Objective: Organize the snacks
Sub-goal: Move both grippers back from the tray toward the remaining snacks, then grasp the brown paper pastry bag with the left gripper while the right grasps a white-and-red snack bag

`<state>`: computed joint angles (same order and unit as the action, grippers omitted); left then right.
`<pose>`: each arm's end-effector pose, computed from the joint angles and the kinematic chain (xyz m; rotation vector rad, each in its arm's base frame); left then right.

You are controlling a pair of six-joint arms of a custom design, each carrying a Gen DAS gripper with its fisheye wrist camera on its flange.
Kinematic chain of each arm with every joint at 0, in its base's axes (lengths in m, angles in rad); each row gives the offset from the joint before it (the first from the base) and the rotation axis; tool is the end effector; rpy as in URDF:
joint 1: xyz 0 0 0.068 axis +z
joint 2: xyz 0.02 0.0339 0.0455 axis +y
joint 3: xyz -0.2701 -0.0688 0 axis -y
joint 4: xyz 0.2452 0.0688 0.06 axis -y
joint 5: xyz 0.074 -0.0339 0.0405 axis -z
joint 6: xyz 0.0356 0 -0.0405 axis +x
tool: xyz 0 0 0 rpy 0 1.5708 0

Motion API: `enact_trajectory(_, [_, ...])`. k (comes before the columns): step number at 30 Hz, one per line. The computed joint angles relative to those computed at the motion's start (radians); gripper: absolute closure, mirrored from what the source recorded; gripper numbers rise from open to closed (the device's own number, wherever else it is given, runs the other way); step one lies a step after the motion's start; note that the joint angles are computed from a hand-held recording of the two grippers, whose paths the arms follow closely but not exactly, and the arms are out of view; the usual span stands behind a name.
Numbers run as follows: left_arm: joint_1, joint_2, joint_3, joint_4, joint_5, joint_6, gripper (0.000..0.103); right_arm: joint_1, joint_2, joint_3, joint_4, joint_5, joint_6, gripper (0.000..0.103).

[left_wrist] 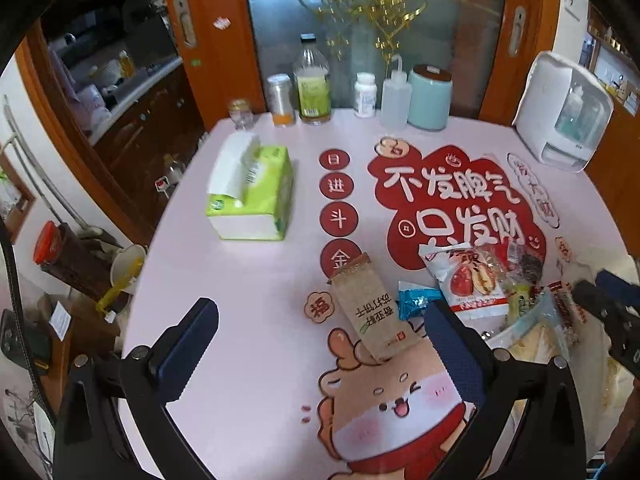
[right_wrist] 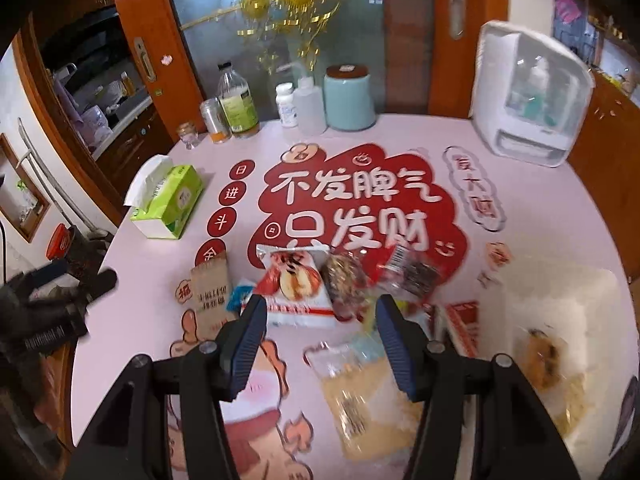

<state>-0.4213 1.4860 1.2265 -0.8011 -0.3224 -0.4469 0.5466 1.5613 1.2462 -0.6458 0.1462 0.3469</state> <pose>0.2803 -0.1133 0.2837 -0.1406 2.5447 0.0964 0.2861 0.1680 0.2751 -0.1938 2.5183 0.1766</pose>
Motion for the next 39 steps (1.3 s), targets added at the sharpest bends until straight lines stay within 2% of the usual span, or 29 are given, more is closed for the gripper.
enact_trajectory(6, [0.048,0.218,0.025,0.112,0.041,-0.011,0.001,-0.041,0.293,0.205,-0.015,-0.097,-0.029,0.046])
enact_trajectory(12, [0.076,0.388,0.067,0.138,0.077,-0.032,0.001,-0.05,0.502,0.371,-0.063,-0.13,-0.041,0.046])
enact_trajectory(14, [0.089,0.415,0.071,0.144,0.098,-0.042,0.001,-0.057,0.542,0.396,-0.063,-0.177,-0.045,0.046])
enact_trajectory(17, [0.1,0.441,0.079,0.15,0.125,-0.059,0.001,-0.062,0.58,0.43,-0.083,-0.236,-0.04,0.045])
enact_trajectory(19, [0.099,0.46,0.09,0.152,0.131,-0.069,0.001,-0.056,0.602,0.453,-0.097,-0.23,-0.051,0.04])
enact_trajectory(21, [0.095,0.486,0.108,0.151,0.132,-0.079,0.001,-0.054,0.621,0.472,-0.116,-0.234,-0.06,0.041])
enact_trajectory(23, [0.096,0.505,0.127,0.147,0.139,-0.088,0.001,-0.062,0.623,0.473,-0.132,-0.253,-0.064,0.052])
enact_trajectory(25, [0.096,0.531,0.152,0.139,0.148,-0.102,0.001,-0.069,0.619,0.468,-0.155,-0.26,-0.065,0.058])
enact_trajectory(33, [0.066,0.661,0.293,0.027,0.11,-0.206,0.001,-0.092,0.512,0.301,-0.093,-0.278,-0.062,0.062])
enact_trajectory(35, [0.063,0.658,0.287,0.025,0.108,-0.228,0.004,-0.088,0.487,0.266,-0.077,-0.271,-0.066,0.063])
enact_trajectory(36, [0.066,0.641,0.261,0.049,0.132,-0.236,0.012,-0.086,0.48,0.256,-0.073,-0.268,-0.067,0.064])
enact_trajectory(37, [0.069,0.622,0.233,0.079,0.157,-0.238,0.026,-0.084,0.472,0.244,-0.066,-0.266,-0.066,0.064])
enact_trajectory(38, [0.064,0.603,0.21,0.095,0.16,-0.243,0.033,-0.081,0.46,0.223,-0.054,-0.266,-0.062,0.064])
enact_trajectory(39, [0.057,0.586,0.191,0.105,0.153,-0.239,0.049,-0.08,0.453,0.211,-0.045,-0.266,-0.06,0.064])
